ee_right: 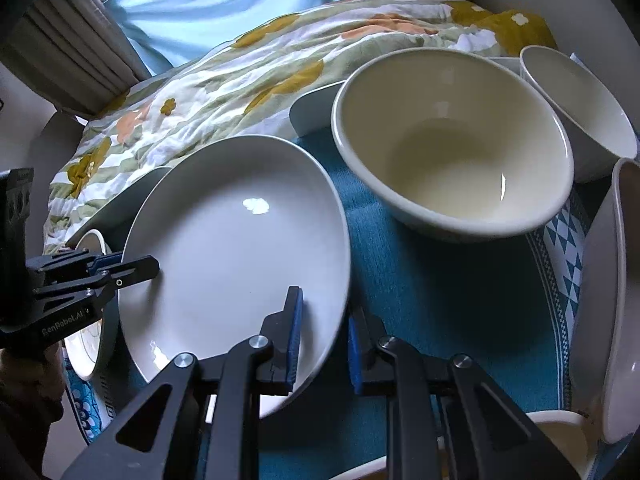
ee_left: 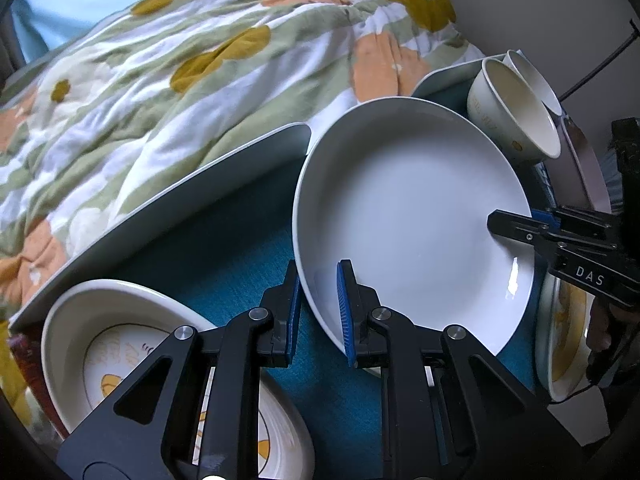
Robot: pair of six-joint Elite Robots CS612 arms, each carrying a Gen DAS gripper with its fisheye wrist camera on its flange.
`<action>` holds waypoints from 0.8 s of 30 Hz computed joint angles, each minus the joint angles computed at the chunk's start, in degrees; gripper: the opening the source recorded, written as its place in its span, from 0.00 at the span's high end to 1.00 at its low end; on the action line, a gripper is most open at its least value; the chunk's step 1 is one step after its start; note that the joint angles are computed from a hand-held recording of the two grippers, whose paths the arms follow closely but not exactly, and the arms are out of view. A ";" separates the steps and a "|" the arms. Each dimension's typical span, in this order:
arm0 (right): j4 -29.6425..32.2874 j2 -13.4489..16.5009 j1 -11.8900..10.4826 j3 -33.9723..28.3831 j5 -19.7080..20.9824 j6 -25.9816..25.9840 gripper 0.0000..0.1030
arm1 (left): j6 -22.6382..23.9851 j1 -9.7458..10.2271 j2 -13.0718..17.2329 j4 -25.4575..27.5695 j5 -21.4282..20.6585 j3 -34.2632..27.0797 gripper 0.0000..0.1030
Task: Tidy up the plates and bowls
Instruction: 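Grip the rim of the plain white plate with both grippers, then carry the white plate with both grippers over the lion-print plate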
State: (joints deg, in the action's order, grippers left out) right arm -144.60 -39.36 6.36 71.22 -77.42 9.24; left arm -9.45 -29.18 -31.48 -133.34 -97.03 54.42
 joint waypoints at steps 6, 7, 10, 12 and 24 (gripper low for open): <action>-1.55 -0.33 0.45 0.58 -1.21 -0.09 0.82 | 0.16 -0.32 -0.55 -1.00 1.59 0.73 0.85; -1.56 -0.37 0.49 0.58 -1.28 -0.17 0.82 | 0.16 -0.37 -0.68 -1.11 1.84 0.86 0.85; -2.17 -0.57 0.48 0.73 -1.38 -0.46 0.82 | 0.14 -0.54 -1.24 -1.79 2.57 1.55 0.85; -2.39 -0.89 0.48 1.03 -1.29 -0.62 0.82 | 0.14 -0.66 -1.77 -2.14 3.12 2.14 0.85; -5.02 -6.29 -0.31 6.78 0.41 -2.64 0.82 | -2.94 -2.84 -8.68 -7.95 6.14 10.88 0.85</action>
